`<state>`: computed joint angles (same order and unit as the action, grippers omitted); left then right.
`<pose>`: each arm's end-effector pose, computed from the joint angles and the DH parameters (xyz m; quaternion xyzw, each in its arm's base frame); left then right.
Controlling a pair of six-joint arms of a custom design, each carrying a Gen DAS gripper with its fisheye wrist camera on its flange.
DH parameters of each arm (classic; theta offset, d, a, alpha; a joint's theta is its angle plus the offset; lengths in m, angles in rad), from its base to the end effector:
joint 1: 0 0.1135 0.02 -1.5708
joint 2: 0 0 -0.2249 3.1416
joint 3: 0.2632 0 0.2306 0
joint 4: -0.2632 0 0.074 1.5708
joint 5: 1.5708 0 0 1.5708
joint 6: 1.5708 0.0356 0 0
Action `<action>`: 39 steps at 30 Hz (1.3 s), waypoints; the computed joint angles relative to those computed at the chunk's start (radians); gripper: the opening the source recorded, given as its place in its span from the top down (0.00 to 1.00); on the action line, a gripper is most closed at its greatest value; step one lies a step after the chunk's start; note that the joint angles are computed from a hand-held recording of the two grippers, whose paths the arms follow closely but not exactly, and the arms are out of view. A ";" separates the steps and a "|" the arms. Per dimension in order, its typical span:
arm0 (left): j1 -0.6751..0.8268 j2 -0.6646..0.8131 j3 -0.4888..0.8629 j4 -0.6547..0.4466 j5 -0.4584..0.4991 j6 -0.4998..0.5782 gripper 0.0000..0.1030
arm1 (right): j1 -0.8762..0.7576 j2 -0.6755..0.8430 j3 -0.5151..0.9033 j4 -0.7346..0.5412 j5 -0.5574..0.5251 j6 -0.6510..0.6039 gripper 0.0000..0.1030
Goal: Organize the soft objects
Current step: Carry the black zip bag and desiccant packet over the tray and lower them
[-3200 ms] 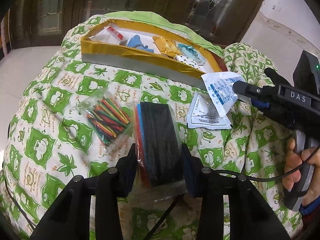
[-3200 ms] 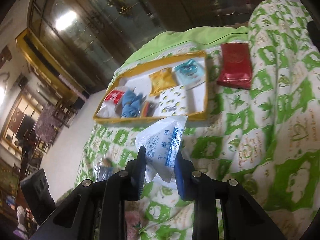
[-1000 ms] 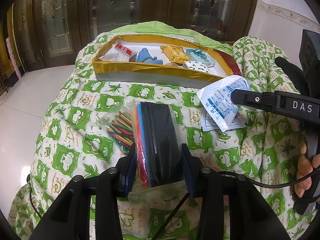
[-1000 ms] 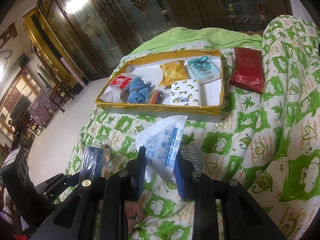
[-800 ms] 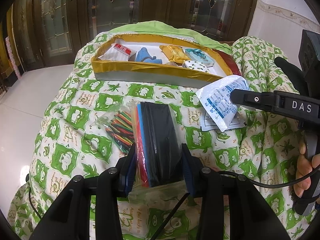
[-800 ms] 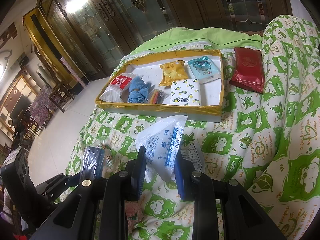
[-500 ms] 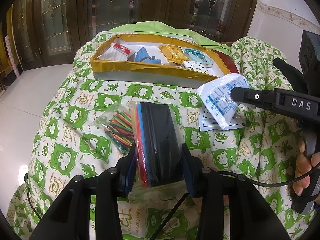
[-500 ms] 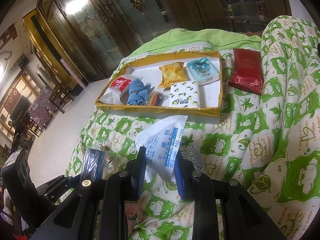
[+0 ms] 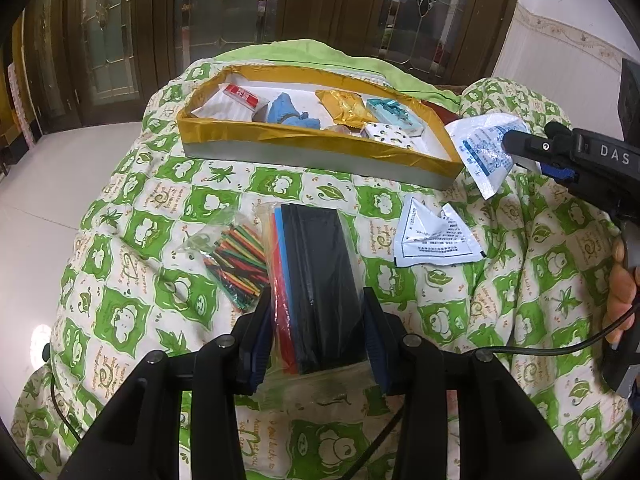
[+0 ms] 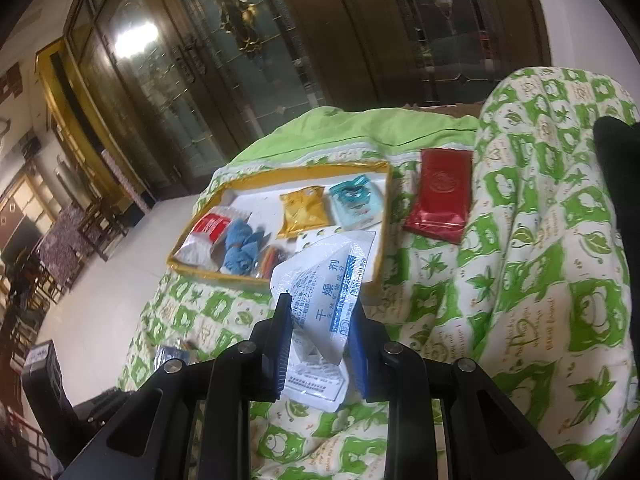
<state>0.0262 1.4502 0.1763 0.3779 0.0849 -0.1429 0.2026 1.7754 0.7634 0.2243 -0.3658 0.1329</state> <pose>0.1839 0.0018 0.0559 -0.0656 0.9406 -0.0593 0.3278 0.3014 0.0749 0.1007 -0.1010 0.9059 0.2284 0.3419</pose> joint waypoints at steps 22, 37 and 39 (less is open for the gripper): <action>0.137 0.094 0.457 -0.391 0.076 0.148 0.61 | 0.056 0.236 0.473 -0.332 -0.086 0.040 0.73; 0.175 0.399 0.831 -0.452 0.053 0.199 0.61 | 0.163 0.523 0.894 -0.427 0.030 0.066 0.73; 0.183 0.434 0.874 -0.460 0.056 0.200 0.61 | 0.166 0.554 0.936 -0.440 0.036 0.067 0.73</action>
